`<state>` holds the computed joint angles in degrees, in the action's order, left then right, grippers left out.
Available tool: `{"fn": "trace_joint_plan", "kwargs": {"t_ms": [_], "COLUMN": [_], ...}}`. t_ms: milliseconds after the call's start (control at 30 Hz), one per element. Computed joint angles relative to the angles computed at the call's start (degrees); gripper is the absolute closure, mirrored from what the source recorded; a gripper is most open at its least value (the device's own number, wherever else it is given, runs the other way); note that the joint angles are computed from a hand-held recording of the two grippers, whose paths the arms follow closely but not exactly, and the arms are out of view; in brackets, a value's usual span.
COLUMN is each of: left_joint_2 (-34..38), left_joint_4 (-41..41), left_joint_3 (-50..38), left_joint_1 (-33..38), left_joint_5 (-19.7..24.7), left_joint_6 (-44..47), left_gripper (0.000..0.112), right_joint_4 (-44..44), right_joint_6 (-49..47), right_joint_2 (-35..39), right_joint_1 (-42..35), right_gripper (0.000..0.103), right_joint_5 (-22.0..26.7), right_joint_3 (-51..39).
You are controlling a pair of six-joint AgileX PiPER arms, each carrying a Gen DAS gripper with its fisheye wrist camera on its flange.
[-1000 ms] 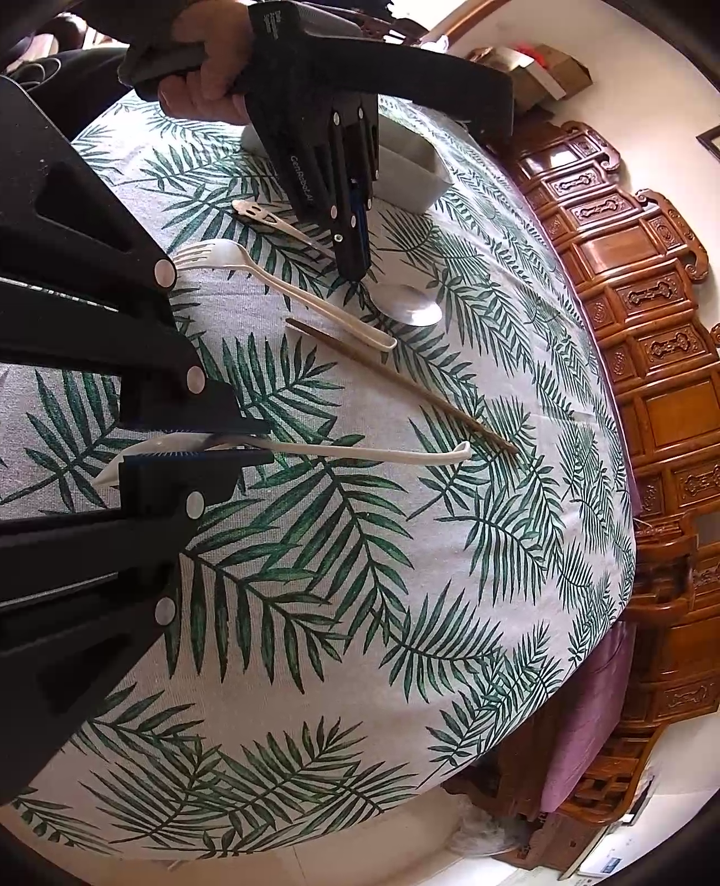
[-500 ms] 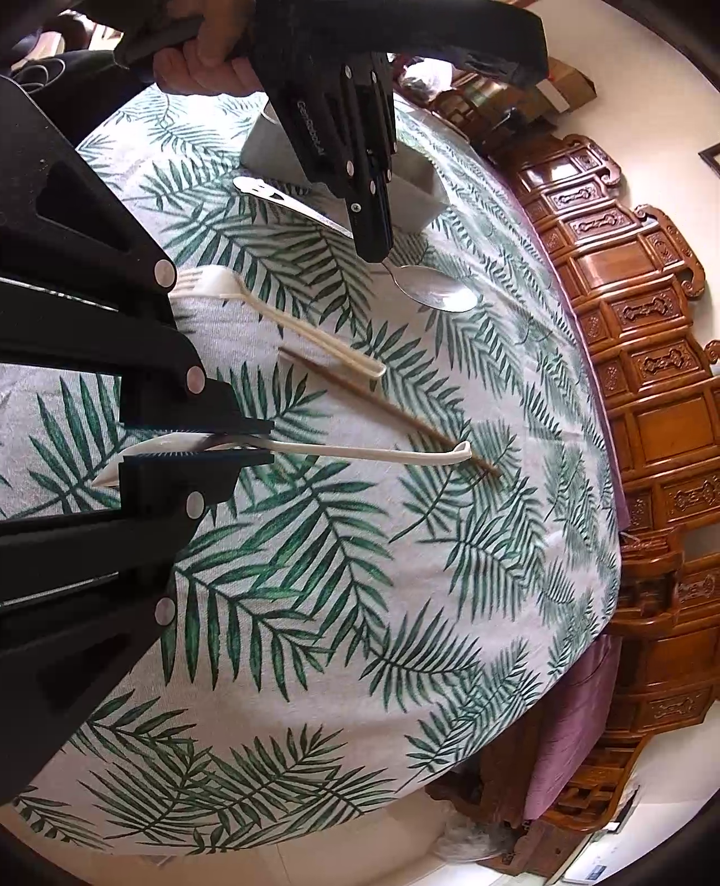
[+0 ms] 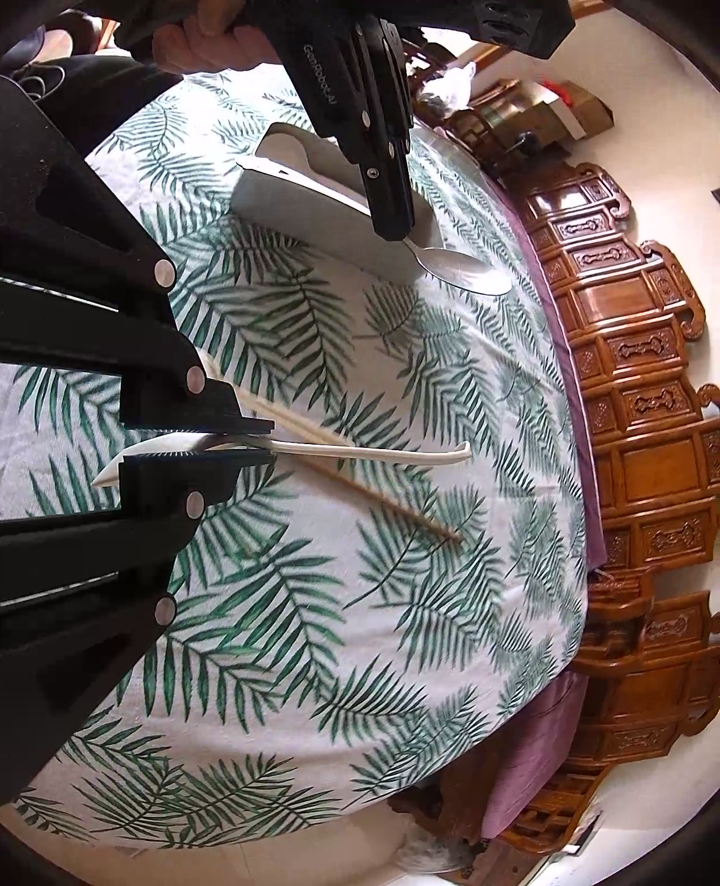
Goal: Organize utensils
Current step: 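Carry the silver spoon into the tray, open the left tool while the right holds its utensil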
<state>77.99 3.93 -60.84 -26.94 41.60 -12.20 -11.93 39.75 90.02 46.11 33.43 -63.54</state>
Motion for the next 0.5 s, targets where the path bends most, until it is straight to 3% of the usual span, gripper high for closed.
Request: {"fn": "trace_joint_plan", "kwargs": {"t_ms": [500], "left_joint_2": [-10.1], "left_joint_4": [-7.9], "left_joint_3": [5.6], "left_joint_1": [14.6], "left_joint_5": [2.4], "left_joint_6": [12.1], "left_gripper": [0.107], "right_joint_4": [-2.4], "right_joint_6": [2.3], "right_joint_2": [7.5], "right_joint_1": [7.3], "right_gripper": [0.097], "right_joint_5": [6.0], "right_joint_3": [-13.9]}}
